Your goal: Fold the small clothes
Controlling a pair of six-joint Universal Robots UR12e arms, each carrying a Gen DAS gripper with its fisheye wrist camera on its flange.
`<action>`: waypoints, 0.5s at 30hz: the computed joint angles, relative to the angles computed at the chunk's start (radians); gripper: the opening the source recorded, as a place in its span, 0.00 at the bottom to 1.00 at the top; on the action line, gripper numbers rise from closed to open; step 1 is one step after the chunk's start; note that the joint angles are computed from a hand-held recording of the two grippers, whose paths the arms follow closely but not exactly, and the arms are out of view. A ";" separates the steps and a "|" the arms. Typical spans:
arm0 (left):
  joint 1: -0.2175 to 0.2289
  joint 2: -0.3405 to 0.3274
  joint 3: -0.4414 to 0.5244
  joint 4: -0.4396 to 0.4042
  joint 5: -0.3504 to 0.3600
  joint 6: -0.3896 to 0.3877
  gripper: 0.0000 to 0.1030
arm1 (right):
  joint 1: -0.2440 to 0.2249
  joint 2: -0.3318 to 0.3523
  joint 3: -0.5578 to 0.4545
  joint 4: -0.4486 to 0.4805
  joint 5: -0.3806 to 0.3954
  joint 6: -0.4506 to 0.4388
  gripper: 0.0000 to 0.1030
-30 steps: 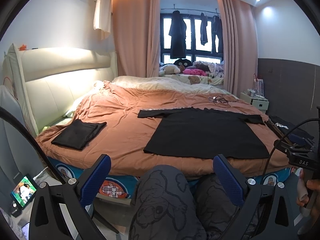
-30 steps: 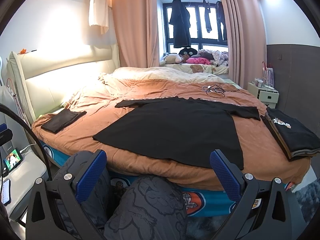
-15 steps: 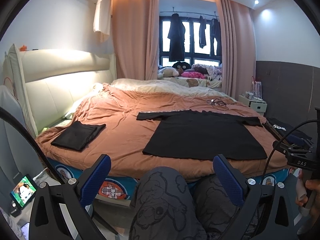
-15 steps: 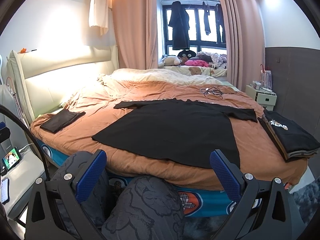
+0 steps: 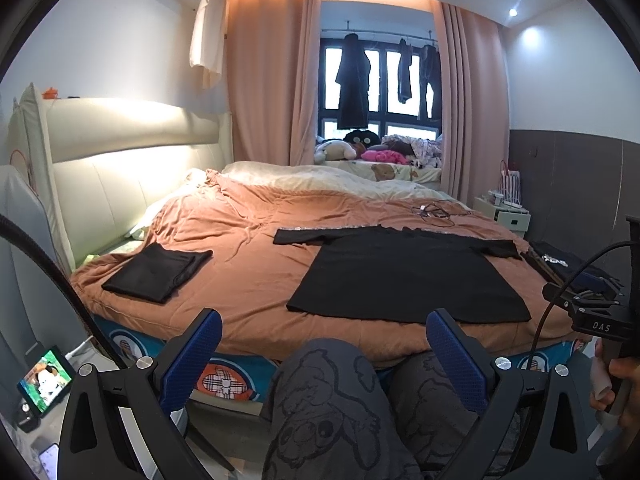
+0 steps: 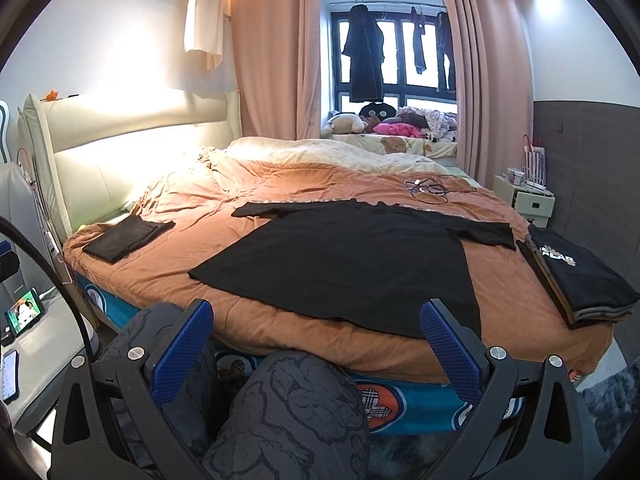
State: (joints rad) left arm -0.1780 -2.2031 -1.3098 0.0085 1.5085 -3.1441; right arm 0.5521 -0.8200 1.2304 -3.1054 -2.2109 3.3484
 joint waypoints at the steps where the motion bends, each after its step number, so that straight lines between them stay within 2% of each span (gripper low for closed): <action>1: 0.000 0.000 -0.002 0.003 -0.002 -0.001 1.00 | 0.000 -0.001 0.002 -0.003 0.001 0.000 1.00; 15: 0.014 0.009 -0.021 0.019 -0.033 -0.003 1.00 | 0.006 -0.011 0.012 -0.008 -0.008 0.003 1.00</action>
State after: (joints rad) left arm -0.1644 -2.1941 -1.3305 0.0276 1.4754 -3.1474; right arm 0.5579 -0.8315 1.2422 -3.1133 -2.2193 3.3513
